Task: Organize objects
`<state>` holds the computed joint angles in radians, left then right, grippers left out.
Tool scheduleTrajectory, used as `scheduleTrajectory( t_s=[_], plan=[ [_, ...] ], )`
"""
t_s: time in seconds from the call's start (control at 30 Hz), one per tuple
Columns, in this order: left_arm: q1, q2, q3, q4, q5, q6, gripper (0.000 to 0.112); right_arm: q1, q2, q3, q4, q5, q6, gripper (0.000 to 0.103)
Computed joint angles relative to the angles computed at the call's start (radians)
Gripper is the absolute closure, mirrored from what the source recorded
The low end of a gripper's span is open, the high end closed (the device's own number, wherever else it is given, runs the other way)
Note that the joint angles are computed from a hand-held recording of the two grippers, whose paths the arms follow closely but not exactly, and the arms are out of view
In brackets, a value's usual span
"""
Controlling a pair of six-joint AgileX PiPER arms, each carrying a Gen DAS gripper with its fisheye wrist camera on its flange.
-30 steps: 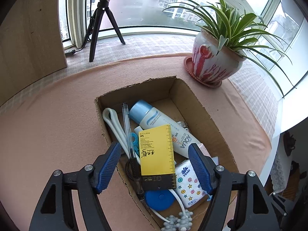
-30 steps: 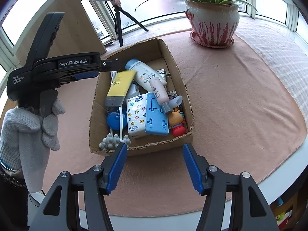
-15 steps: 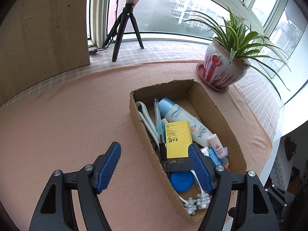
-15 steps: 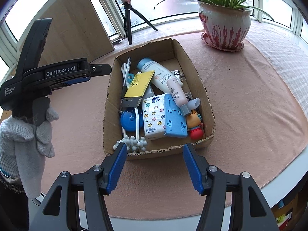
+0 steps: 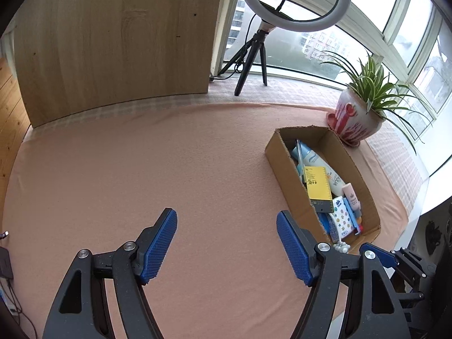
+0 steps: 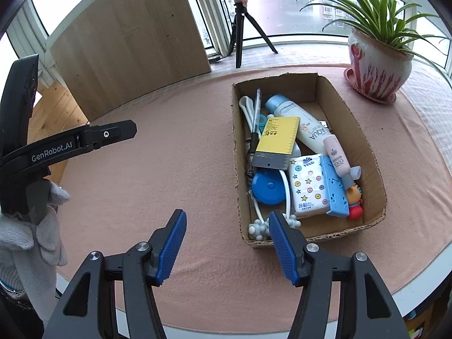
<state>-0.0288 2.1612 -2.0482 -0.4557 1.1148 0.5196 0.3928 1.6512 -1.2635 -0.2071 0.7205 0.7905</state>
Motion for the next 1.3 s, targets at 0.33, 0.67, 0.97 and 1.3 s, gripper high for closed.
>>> scheduleTrajectory(
  t_s=[0.33,0.67,0.97,1.3],
  plan=[
    [0.180,-0.088,0.152,-0.015,-0.043,0.094,0.032,0.139,0.159,-0.242,-0.067,0.091,0.062,0.046],
    [0.296,-0.110,0.199,-0.031,-0.048,0.169,0.032,0.233,0.276,-0.417,-0.166,0.183,0.144,0.041],
    [0.352,-0.103,0.228,-0.024,-0.062,0.221,0.032,0.291,0.365,-0.528,-0.262,0.259,0.235,0.040],
    [0.407,-0.038,0.133,-0.022,-0.016,0.232,0.032,0.334,0.453,-0.656,-0.321,0.334,0.275,0.040]
  ],
)
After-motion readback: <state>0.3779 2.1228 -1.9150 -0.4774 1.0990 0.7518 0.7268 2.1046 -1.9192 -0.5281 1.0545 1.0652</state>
